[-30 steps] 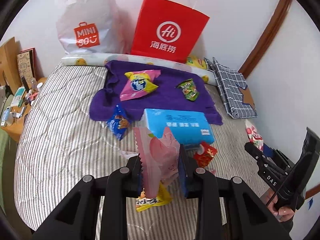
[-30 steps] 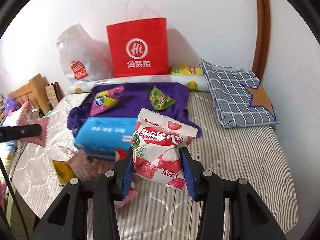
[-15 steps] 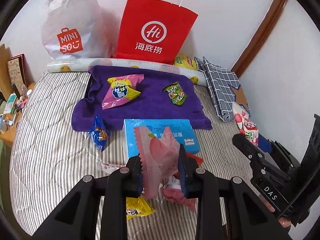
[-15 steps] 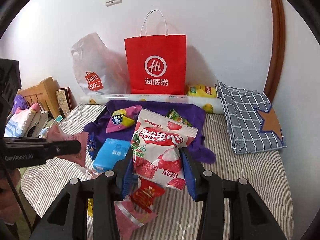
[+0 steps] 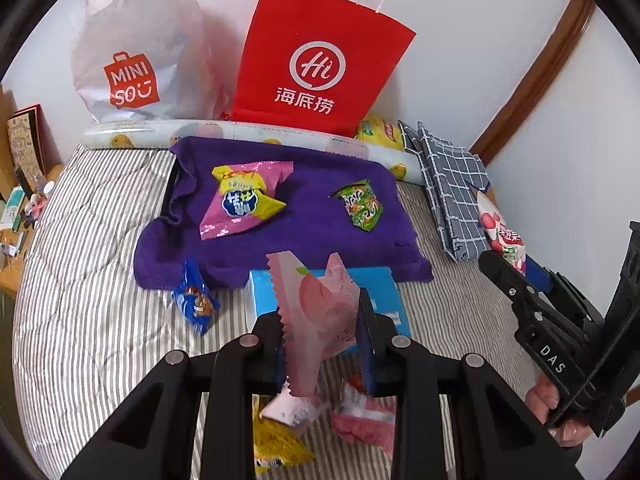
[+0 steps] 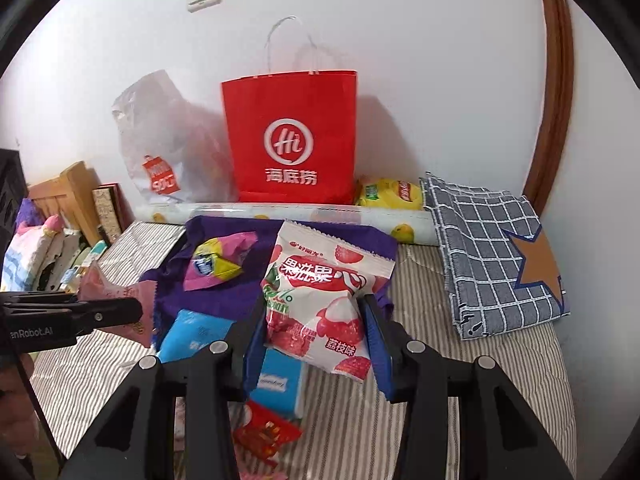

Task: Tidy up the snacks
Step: 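Lift the fruit candy bag with right tool while left tool lifts the pink bag, then carry the fruit candy bag over the purple towel with right tool while left tool carries the pink bag there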

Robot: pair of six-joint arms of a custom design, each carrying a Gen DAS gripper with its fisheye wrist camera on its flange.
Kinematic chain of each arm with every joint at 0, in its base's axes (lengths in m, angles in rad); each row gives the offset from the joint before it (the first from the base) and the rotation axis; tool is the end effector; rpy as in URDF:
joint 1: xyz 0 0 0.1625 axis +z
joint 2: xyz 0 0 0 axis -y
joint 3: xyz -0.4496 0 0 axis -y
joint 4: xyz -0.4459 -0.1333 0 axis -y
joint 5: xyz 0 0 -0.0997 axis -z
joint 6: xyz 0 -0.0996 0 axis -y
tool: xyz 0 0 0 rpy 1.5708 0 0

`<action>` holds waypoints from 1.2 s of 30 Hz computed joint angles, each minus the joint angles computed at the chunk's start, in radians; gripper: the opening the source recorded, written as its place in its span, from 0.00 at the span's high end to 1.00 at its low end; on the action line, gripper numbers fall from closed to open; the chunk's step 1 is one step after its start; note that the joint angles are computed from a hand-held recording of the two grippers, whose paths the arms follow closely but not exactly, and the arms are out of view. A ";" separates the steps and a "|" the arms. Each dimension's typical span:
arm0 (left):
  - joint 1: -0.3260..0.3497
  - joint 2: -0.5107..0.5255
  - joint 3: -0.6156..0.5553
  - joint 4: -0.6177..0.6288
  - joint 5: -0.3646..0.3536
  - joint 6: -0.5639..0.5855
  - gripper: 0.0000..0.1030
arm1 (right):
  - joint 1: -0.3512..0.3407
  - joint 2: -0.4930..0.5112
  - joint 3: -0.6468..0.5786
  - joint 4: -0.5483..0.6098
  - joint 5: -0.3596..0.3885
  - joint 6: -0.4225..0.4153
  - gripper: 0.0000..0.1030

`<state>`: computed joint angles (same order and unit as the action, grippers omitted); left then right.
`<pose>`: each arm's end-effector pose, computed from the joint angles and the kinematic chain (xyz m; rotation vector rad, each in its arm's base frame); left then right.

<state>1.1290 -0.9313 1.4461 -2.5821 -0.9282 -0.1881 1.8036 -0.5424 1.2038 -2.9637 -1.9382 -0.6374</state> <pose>-0.1599 -0.7895 0.2811 0.1090 2.5520 -0.8759 0.2964 -0.8272 0.1181 0.8981 -2.3568 0.8499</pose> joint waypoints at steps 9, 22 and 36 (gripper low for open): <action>0.042 0.053 -0.100 0.059 -0.017 0.012 0.73 | -0.024 0.081 -0.147 0.112 -0.010 0.049 0.77; 0.088 0.059 -0.111 0.072 -0.064 -0.014 0.73 | -0.089 0.063 -0.123 0.234 -0.079 0.151 0.70; 0.055 0.049 -0.056 0.049 -0.096 -0.016 0.73 | -0.149 -0.119 0.167 0.153 -0.111 0.192 0.45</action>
<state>1.1838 -0.8822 1.3905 -2.5333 -1.0239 -0.2044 1.6544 -0.6613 1.3712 -2.8107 -2.0488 -0.4454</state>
